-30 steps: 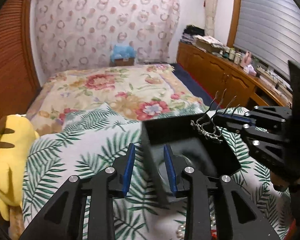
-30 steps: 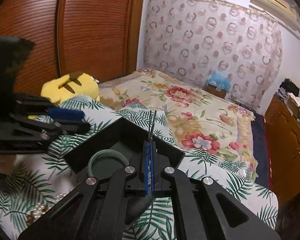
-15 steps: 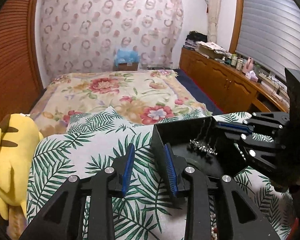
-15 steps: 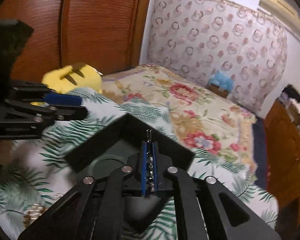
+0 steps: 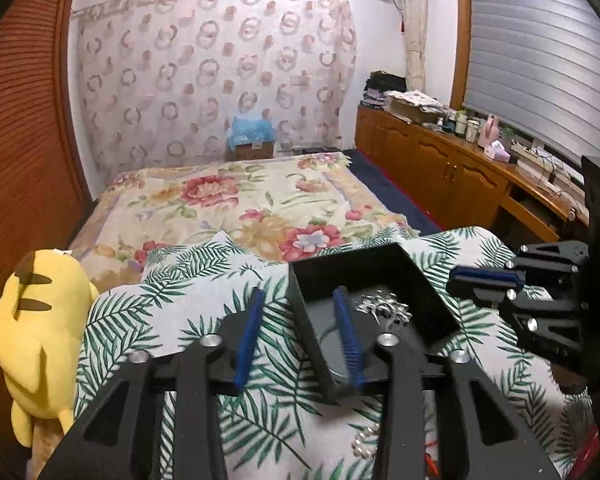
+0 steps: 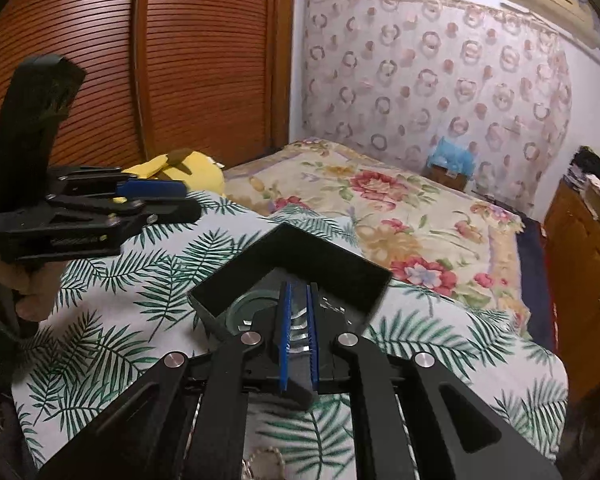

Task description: Organize jewelry

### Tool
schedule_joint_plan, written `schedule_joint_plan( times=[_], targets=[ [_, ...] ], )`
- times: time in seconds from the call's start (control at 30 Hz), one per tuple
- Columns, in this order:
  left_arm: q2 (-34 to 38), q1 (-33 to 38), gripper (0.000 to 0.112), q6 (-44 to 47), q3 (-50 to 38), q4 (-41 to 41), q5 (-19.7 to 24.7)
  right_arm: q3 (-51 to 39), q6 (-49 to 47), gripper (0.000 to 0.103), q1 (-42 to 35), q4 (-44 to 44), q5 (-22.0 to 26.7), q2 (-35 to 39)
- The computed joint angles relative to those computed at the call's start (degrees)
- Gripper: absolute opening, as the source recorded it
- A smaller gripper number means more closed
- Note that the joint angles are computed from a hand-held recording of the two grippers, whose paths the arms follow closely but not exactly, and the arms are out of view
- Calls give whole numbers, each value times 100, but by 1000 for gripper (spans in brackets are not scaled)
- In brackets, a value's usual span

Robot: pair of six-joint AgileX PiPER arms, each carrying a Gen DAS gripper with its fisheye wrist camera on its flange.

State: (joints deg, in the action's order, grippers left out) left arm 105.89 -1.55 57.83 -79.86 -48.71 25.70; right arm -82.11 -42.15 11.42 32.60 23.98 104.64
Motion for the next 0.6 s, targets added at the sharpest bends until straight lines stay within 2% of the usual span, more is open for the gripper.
schedule_joint_plan(
  times=[0.23, 0.3, 0.33, 0.37, 0.6],
  targets=[
    [-630, -49, 38, 661, 933, -464, -96, 1026, -270, 9, -221, 387, -243, -672],
    [-785, -54, 38, 936, 1246, -670, -150, 1367, -407, 16, -282, 526, -296, -854],
    [-844, -67, 38, 991, 1354, -704, -165, 1522, -516, 25, -309, 644, -331, -918],
    [-891, -55, 39, 1128, 1481, -803, -175, 1743, -649, 28, -339, 800, -359, -1020],
    [-1072, 89, 39, 1792, 2245, -1322, -167, 2638, -448, 28, -192, 788, -684, -1351]
  ],
)
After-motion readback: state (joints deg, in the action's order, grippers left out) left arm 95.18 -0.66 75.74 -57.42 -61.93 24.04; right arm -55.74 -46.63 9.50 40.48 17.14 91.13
